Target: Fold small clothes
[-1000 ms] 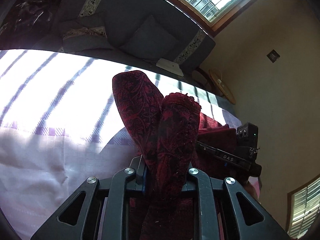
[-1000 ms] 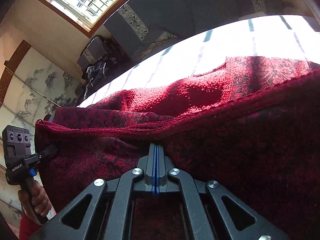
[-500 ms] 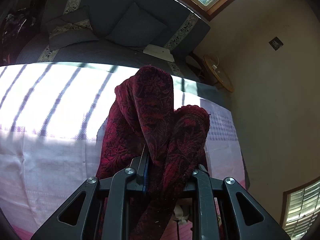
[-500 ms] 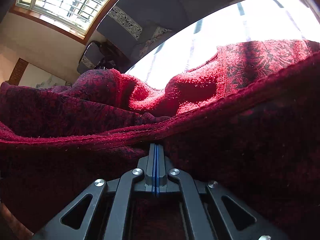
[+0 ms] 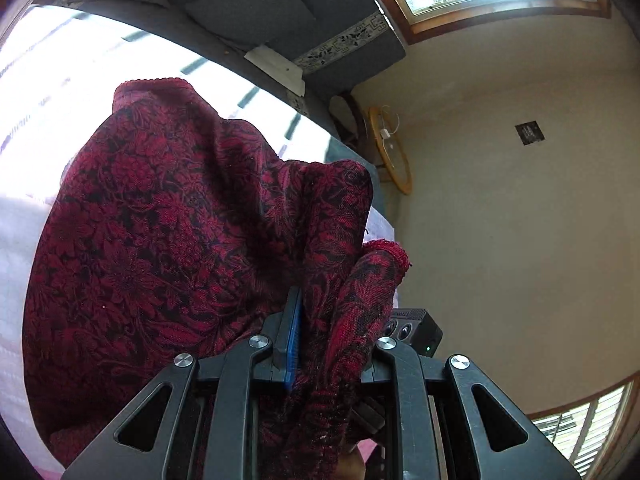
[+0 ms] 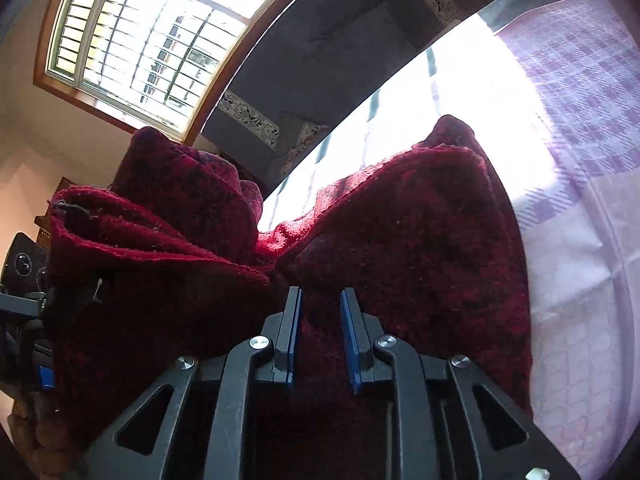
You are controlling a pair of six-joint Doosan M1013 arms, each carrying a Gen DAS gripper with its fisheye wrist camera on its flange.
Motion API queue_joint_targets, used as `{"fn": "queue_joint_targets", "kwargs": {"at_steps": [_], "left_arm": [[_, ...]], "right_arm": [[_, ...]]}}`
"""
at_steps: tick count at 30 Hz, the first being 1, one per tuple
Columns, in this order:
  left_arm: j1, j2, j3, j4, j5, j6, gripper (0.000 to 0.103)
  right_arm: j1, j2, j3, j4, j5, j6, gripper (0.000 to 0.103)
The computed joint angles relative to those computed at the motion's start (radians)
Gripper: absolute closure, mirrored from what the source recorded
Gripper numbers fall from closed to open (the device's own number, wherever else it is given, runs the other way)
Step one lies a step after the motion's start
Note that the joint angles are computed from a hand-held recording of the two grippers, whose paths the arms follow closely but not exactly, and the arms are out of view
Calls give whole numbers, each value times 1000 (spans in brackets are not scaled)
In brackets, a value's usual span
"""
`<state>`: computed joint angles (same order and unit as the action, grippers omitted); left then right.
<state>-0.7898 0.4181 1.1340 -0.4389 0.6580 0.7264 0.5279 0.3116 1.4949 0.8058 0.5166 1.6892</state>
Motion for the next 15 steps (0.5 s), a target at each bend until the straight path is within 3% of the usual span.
{"fn": "queue_joint_targets", "kwargs": {"at_steps": [4,8,11,12,13,14,15], "left_arm": [[-4,26,-10,-86,-27,46,82],[1,49,-64,-156,44,82,77],[-1,45,-82,-168,55,129,71],[1,39,-76,-200,50,157,61],[4,29,-52,-284,2,223,48],[7,22,-30,-387,-40,304,40],[9,23,-33,-437,-40,342,27]], "right_arm": [[-31,-58,114,263,-26,-233,81],[-51,-76,170,466,-22,-402,78],[-63,-83,203,606,-25,-513,78],[-70,-85,213,653,-22,-541,78],[-75,-88,222,686,-21,-559,77],[-78,-92,229,709,-22,-571,76],[-80,-99,239,730,-25,-584,74]]}}
